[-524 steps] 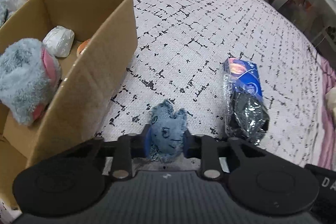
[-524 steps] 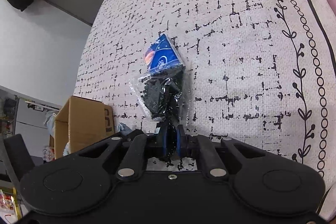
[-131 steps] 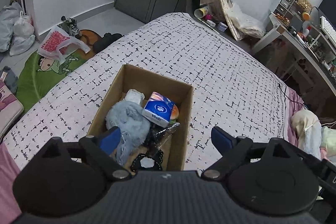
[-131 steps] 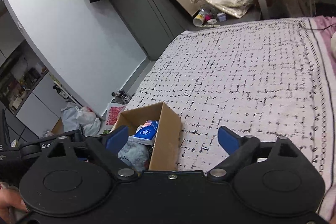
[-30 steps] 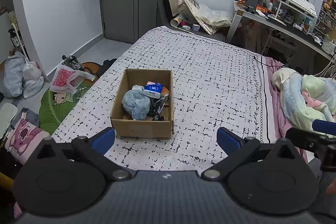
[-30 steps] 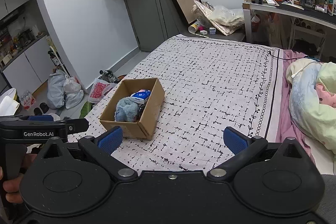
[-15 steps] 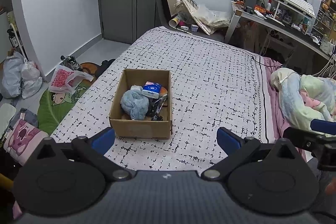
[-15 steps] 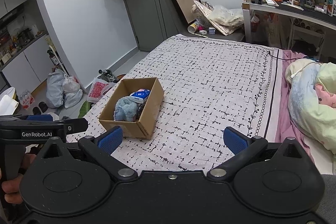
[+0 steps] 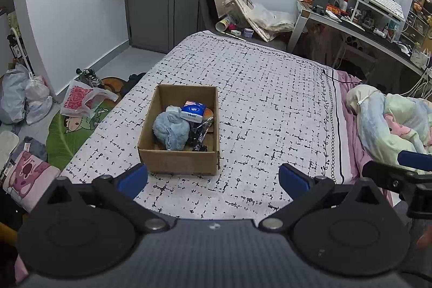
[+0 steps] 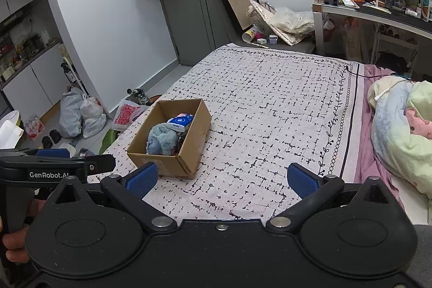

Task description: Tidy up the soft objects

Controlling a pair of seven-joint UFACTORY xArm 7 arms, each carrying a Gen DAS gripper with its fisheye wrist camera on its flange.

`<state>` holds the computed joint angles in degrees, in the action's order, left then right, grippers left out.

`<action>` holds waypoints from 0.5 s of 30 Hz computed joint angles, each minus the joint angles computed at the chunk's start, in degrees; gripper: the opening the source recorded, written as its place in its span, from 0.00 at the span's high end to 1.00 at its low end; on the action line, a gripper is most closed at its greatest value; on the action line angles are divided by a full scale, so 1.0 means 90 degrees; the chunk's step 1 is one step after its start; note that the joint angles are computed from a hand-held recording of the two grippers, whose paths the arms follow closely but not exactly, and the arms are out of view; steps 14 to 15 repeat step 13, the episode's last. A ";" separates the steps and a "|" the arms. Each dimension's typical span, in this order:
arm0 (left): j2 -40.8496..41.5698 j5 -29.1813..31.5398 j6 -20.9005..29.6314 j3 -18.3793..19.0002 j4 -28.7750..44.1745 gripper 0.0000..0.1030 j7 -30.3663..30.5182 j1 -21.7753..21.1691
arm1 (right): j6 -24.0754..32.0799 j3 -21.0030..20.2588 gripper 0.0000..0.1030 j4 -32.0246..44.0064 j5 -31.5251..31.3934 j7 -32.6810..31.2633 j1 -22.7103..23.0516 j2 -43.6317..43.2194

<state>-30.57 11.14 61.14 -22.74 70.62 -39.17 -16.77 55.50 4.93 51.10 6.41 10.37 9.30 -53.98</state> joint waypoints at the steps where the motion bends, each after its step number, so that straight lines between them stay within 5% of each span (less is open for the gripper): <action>1: -0.0003 0.0000 0.0000 0.0000 -0.0004 0.01 0.0000 -0.0004 | 0.0006 0.0011 0.00 0.0007 -0.0006 0.0019 -0.0011 0.0016; 15: -0.0078 -0.0159 -0.0404 0.0131 -0.0326 0.01 -0.0040 -0.0046 | -0.0085 0.0023 0.00 -0.0141 0.0026 0.0077 0.0045 0.0076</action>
